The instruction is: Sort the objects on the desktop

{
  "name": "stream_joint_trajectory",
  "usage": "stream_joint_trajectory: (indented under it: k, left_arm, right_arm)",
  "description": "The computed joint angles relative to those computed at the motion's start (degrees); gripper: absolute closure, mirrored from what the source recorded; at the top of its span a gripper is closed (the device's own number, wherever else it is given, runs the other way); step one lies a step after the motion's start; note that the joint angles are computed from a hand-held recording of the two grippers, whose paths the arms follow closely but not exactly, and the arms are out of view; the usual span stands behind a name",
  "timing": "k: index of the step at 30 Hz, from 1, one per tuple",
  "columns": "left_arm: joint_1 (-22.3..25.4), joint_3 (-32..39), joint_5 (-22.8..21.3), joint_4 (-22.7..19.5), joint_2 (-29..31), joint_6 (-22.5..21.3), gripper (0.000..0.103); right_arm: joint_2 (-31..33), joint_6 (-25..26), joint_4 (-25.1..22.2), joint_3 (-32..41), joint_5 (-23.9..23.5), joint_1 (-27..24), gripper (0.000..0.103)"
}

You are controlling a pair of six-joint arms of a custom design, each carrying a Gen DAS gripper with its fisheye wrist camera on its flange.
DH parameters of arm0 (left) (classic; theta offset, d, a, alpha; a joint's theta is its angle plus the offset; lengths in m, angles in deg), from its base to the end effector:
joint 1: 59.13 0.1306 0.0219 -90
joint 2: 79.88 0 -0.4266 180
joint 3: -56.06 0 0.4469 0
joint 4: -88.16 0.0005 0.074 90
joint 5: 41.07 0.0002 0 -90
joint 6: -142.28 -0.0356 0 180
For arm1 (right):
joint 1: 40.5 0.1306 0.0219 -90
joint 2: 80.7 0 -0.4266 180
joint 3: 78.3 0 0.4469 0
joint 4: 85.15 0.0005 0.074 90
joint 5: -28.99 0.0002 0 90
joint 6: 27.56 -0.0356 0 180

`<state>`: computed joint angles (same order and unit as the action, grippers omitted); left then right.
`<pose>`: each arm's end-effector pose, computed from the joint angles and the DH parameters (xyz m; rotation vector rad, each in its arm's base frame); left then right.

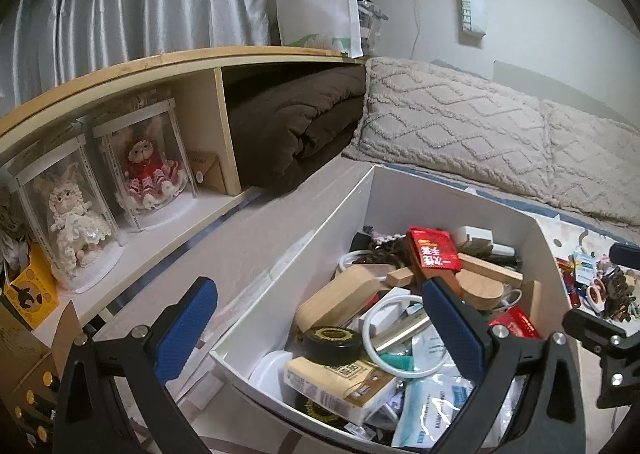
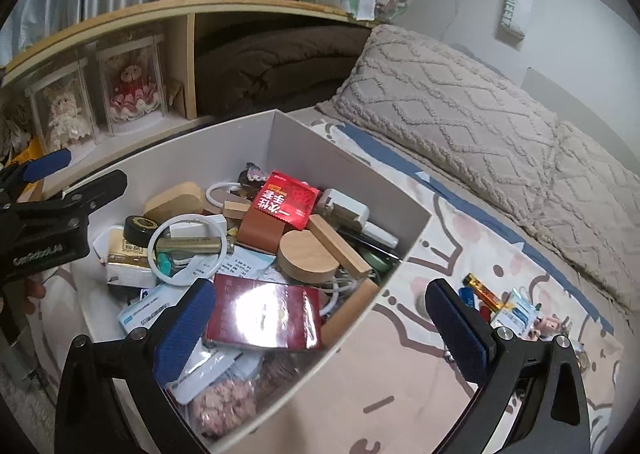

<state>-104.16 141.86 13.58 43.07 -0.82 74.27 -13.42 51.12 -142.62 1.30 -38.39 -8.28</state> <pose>0.3432 -0.3151 0.5378 0.1009 2.0990 -0.0031 0.3197 0.1847 0.5436 -0.2282 2.2739 -0.0744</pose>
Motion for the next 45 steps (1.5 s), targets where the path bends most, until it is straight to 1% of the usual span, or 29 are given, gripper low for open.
stream_joint_trajectory:
  k: [6, 12, 15, 20, 25, 30, 33, 36, 39, 42, 45]
  left_arm:
    - [-0.88, -0.35, 0.33, 1.13, -0.74, 0.56, 0.0]
    - [-2.6, -0.23, -0.5, 1.22, -1.1, 0.2, 0.0]
    - [-3.62, -0.44, -0.41, 1.91, -1.71, 0.05, 0.0]
    - [-5.82, 0.06, -2.35, 1.38, -1.87, -1.35, 0.0]
    - [-7.68, 0.14, -3.82, 0.6, -2.25, -1.74, 0.0]
    - [-9.72, -0.82, -3.69, 1.23, -3.58, -2.1, 0.0]
    - [-11.11, -1.17, -4.3, 0.62, -4.11, -2.44, 0.0]
    - [-12.23, -1.85, -4.77, 0.11, -4.98, -1.83, 0.0]
    - [-13.11, -2.54, -4.7, -0.32, -5.97, -1.0, 0.0]
    - [-14.39, -3.23, -5.99, -0.79, -6.81, -0.35, 0.0]
    - [-15.48, -4.19, -5.99, -1.28, -7.96, 0.08, 0.0]
  right_arm:
    - [-3.71, -0.35, 1.39, -1.92, 1.75, -0.12, 0.0]
    - [-6.94, -1.02, 1.36, -3.67, 3.46, 0.19, 0.0]
    - [-8.6, -2.02, 1.2, -4.53, 3.79, 0.68, 0.0]
    - [-10.77, -3.12, 0.49, -5.54, 5.88, 2.75, 0.0]
    - [-12.93, -4.44, -0.24, -6.56, 7.65, 4.61, 0.0]
    - [-15.01, -5.97, -1.02, -7.42, 9.55, 6.14, 0.0]
    - [-16.1, -7.41, -1.29, -7.87, 9.49, 6.59, 0.0]
    - [-17.09, -9.0, -2.07, -8.3, 9.88, 7.48, 0.0]
    - [-18.0, -10.35, -2.83, -8.67, 11.61, 9.16, 0.0]
    - [-18.98, -11.84, -3.43, -9.13, 13.49, 11.13, 0.0]
    - [-19.77, -13.33, -4.07, -9.6, 15.35, 13.0, 0.0]
